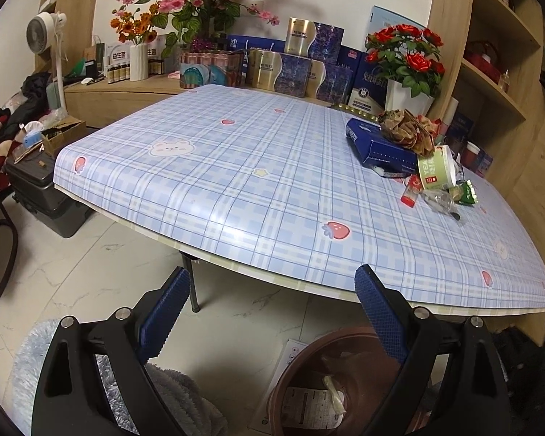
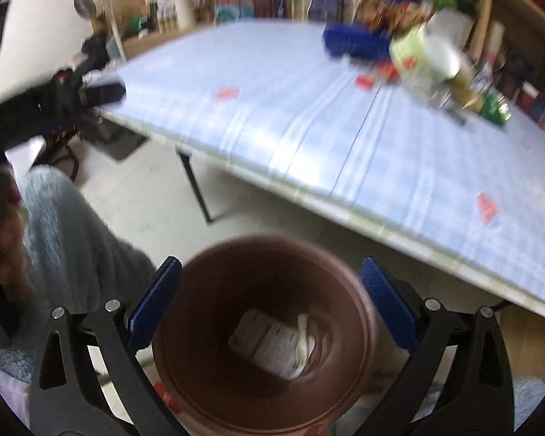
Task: Collect trash
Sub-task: 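Lower the fork into the brown bin and open the right gripper, then grasp the crumpled brown-red paper with the left gripper while the right grasps the green cup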
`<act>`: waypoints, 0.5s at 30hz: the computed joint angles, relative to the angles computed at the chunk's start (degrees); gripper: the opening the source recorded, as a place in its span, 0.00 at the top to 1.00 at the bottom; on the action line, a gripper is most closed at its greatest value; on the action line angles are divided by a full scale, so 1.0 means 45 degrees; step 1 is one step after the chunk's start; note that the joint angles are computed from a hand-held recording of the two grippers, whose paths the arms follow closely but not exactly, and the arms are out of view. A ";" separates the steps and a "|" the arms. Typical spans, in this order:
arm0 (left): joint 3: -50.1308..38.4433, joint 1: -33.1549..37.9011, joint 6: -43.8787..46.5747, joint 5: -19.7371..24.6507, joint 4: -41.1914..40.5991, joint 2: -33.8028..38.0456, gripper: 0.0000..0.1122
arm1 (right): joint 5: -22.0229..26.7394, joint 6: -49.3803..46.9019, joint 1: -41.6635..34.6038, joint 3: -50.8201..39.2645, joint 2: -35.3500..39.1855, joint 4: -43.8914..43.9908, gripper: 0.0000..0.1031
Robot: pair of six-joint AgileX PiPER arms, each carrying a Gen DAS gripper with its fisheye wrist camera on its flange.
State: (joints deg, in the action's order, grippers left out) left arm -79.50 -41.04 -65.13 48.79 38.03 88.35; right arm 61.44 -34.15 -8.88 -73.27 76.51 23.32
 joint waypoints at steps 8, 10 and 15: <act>-0.0176 -0.0055 0.0390 -0.0061 -0.0156 0.0103 0.20 | -0.0459 -0.0702 -0.2053 -0.0912 0.0030 0.1699 0.06; -0.0398 -0.0009 0.0656 -0.0046 -0.0328 0.0209 0.20 | -0.0497 -0.0496 -0.2643 -0.1335 0.0367 0.2008 0.06; -0.1648 0.0174 0.2019 -0.0090 -0.1075 0.0796 0.20 | -0.0579 -0.0237 -0.3921 -0.2356 0.1416 0.2659 0.06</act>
